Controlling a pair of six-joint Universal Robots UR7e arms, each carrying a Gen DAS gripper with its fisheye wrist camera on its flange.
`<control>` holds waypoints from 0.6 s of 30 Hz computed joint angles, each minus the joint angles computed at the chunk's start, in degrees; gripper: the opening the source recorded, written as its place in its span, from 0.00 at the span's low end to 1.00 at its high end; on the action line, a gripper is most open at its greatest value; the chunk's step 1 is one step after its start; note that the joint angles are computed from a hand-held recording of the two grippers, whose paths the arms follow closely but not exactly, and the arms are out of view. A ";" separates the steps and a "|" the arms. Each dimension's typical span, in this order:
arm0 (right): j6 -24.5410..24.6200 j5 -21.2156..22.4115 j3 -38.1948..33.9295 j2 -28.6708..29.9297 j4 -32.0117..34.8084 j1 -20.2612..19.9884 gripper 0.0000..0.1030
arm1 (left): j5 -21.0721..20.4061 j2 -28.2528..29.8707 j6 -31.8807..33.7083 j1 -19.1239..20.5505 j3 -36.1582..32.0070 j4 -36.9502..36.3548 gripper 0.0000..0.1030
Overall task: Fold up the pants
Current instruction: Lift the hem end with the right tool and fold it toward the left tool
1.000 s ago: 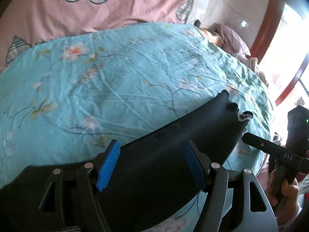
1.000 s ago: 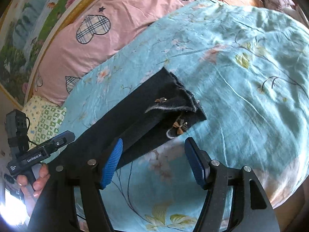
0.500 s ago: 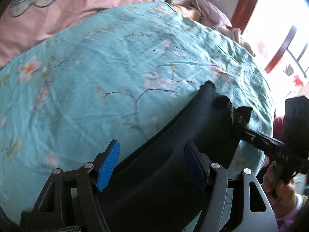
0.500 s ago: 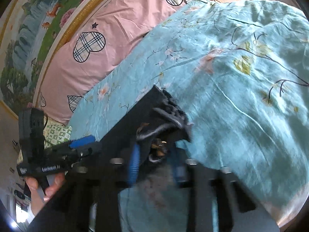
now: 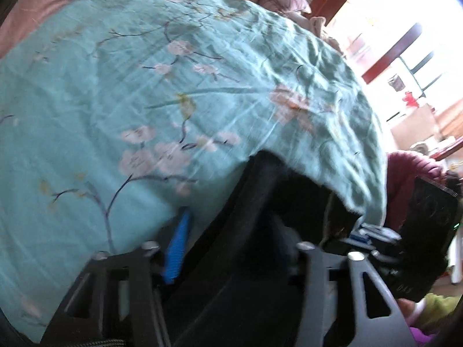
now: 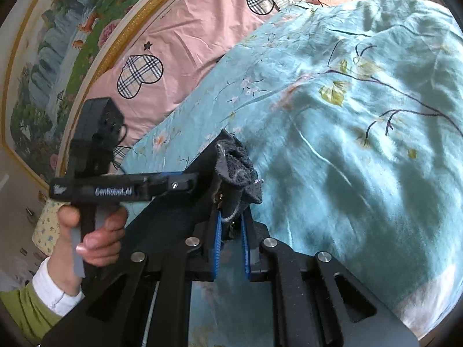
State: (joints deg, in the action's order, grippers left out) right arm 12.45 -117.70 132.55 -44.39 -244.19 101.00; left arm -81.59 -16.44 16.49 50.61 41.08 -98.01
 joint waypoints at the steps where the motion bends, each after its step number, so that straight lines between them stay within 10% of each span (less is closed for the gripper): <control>1: -0.16 0.39 0.05 0.16 -0.44 -0.12 0.13 | -1.39 0.80 0.08 0.23 -1.59 1.28 0.25; 5: 0.13 2.62 0.44 0.22 -1.84 -0.65 0.13 | -2.87 -1.07 2.30 -0.05 2.41 -2.89 0.10; 18: -5.65 8.31 -1.47 -0.66 -2.66 2.78 0.13 | -10.12 -12.56 2.06 1.04 16.29 -16.43 0.09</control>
State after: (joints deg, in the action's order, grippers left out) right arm 6.80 -109.39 131.08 -45.05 -246.86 103.78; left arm -91.71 -29.00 18.55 51.65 57.38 -114.45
